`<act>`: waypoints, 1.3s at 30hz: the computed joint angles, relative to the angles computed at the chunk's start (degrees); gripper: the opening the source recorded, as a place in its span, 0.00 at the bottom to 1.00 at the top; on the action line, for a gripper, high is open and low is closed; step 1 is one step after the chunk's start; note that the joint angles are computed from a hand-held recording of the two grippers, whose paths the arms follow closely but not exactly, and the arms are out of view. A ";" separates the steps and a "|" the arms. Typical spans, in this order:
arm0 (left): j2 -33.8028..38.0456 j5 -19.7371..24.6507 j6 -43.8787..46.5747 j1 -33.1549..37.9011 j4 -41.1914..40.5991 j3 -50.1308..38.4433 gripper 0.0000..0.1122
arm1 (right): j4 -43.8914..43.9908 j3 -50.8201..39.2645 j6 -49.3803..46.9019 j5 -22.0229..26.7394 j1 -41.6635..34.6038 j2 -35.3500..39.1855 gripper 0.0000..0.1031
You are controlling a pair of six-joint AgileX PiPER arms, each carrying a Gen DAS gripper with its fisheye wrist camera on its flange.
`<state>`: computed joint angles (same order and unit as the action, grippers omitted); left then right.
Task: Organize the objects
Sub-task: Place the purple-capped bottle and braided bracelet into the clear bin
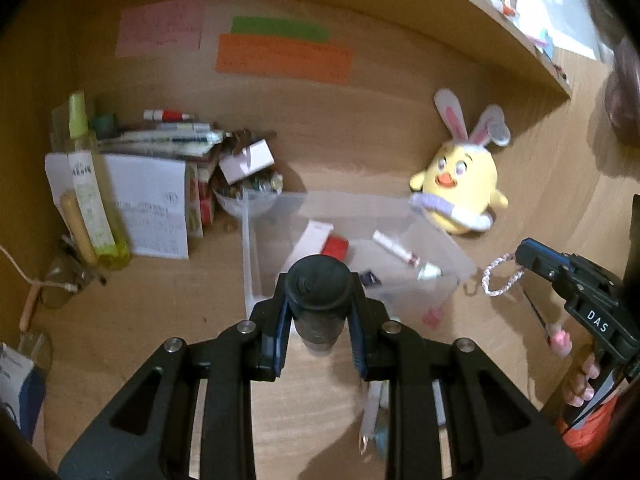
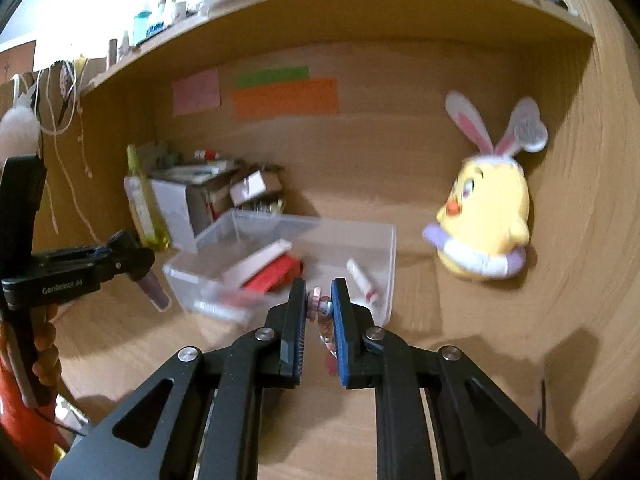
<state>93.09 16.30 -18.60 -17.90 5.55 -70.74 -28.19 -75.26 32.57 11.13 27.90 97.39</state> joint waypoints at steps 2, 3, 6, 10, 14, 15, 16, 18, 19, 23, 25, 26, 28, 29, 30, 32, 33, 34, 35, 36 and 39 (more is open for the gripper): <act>1.08 0.83 0.76 0.81 -0.79 -2.36 0.23 | 3.49 -3.43 -3.93 0.80 -0.42 1.70 0.11; 2.10 1.70 1.36 1.26 -1.35 -4.32 0.23 | 5.52 -5.24 -6.08 1.42 -0.58 2.68 0.11; 4.81 3.68 3.03 2.22 -2.82 -8.89 0.23 | 9.37 -11.87 -10.89 4.51 -0.72 6.89 0.11; 9.75 6.85 3.58 2.69 -3.09 -15.16 0.23 | 14.47 -21.94 -17.18 10.50 -0.74 14.28 0.11; 15.83 11.12 9.04 3.38 -8.84 -21.85 0.23 | 17.95 -31.87 -21.10 17.22 -0.98 22.06 0.11; 17.21 12.14 10.07 3.40 -9.84 -23.33 0.23 | 18.22 -35.00 -21.46 19.44 -0.98 24.44 0.11; 18.21 12.78 10.76 3.38 -10.48 -24.33 0.23 | 18.60 -37.25 -21.92 21.07 -1.02 26.17 0.11; 20.42 14.08 12.09 3.17 -11.61 -26.52 0.23 | 19.24 -40.80 -22.71 23.61 -1.13 28.91 0.11; 21.13 14.58 12.40 3.09 -11.94 -27.34 0.23 | 19.90 -42.61 -23.41 24.96 -1.18 30.27 0.11; 23.82 16.48 14.35 3.26 -14.45 -30.35 0.23 | 21.46 -48.96 -25.61 29.58 -1.14 34.59 0.11; 24.86 17.64 15.37 3.62 -16.04 -31.72 0.23 | 22.11 -50.35 -26.79 30.75 -0.99 35.41 0.11; 25.05 17.84 15.39 3.74 -16.32 -31.94 0.23 | 22.14 -50.95 -27.08 31.17 -0.85 35.76 0.12; 25.33 18.39 15.27 3.88 -16.33 -32.42 0.23 | 22.27 -50.93 -27.81 31.63 -0.61 35.63 0.13; 25.32 18.46 14.83 3.85 -15.95 -32.47 0.26 | 22.13 -50.66 -27.85 31.61 -0.51 35.36 0.14; 25.06 18.36 14.12 3.82 -15.32 -32.28 0.29 | 22.32 -50.27 -28.06 31.66 -0.47 34.97 0.18; 24.16 17.64 13.41 3.75 -14.51 -31.27 0.36 | 22.87 -48.62 -28.27 30.52 -0.51 33.74 0.25; 23.28 16.80 12.59 3.53 -13.37 -30.26 0.40 | 22.75 -47.91 -28.09 30.06 -0.47 33.14 0.27; 22.30 15.95 11.48 3.14 -11.73 -29.14 0.41 | 22.50 -46.02 -27.82 28.90 -0.44 31.81 0.28; 21.58 15.48 10.83 2.95 -10.67 -28.43 0.43 | 22.41 -45.52 -27.75 28.56 -0.41 31.33 0.28; 20.46 14.71 9.82 2.58 -9.09 -27.20 0.47 | 22.16 -44.22 -27.48 27.80 -0.30 30.37 0.29; 17.02 12.41 6.62 1.30 -4.52 -23.39 0.58 | 23.37 -39.44 -28.11 25.46 -0.44 26.75 0.36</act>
